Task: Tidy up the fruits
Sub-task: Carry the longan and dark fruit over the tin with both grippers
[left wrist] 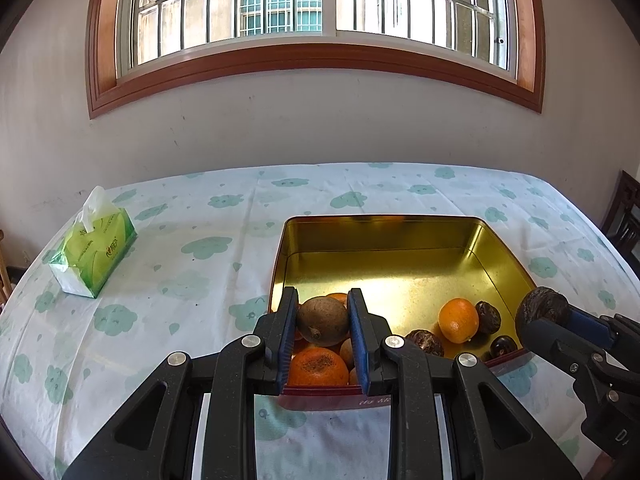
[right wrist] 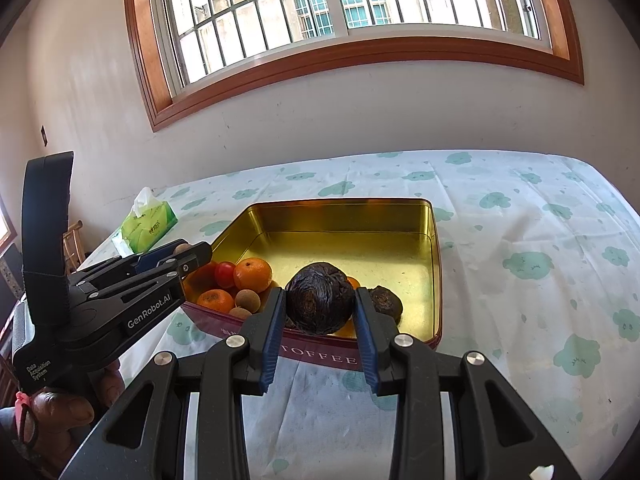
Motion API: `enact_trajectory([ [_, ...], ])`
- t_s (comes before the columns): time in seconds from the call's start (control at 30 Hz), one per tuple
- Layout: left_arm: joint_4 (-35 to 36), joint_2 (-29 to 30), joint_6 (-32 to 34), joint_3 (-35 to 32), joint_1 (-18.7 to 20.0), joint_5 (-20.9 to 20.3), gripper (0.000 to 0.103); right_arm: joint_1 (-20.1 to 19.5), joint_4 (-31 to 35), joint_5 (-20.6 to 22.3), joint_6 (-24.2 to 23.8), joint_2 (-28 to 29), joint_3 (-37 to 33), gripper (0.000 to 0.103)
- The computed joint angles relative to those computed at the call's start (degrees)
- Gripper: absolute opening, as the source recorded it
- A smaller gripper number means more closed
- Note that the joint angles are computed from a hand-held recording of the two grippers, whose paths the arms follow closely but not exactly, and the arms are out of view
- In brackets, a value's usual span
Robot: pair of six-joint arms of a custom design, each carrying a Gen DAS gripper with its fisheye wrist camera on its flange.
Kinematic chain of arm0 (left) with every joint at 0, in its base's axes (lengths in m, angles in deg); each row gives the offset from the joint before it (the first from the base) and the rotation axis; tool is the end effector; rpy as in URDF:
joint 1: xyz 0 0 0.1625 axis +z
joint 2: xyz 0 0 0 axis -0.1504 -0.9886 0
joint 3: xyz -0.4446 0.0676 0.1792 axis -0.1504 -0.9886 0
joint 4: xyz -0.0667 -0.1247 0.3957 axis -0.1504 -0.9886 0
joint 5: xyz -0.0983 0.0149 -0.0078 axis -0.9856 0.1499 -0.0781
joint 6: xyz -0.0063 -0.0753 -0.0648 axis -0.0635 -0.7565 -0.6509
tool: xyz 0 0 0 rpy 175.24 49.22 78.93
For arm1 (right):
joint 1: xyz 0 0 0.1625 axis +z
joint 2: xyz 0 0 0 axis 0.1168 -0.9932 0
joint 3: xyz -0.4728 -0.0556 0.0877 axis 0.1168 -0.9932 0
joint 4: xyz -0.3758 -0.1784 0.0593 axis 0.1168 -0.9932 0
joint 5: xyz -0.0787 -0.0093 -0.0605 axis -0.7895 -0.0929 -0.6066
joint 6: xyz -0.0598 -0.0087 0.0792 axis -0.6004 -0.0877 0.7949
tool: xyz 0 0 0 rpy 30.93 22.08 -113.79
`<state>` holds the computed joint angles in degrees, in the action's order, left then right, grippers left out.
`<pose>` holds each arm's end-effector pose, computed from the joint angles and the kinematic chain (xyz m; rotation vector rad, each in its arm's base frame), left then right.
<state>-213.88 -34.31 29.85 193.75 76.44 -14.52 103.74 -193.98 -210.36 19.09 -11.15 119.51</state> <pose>-0.0100 -0.5274 0.2006 0.6754 2.2318 -1.0369 0.2553 -0.4514 -0.0343 0.5054 -2.3734 1.0935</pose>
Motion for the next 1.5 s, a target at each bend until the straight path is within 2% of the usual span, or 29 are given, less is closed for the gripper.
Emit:
enact_trajectory([
  [0.23, 1.51, 0.12, -1.21, -0.88, 0.71, -0.83, 0.026, -0.35, 0.66, 0.30, -0.29, 0.20, -0.91, 0.031],
  [1.5, 1.33, 3.16, 1.82, -4.24, 1.38, -0.84, 0.026, -3.27, 3.66, 1.35, -1.14, 0.67, -4.17, 0.031],
])
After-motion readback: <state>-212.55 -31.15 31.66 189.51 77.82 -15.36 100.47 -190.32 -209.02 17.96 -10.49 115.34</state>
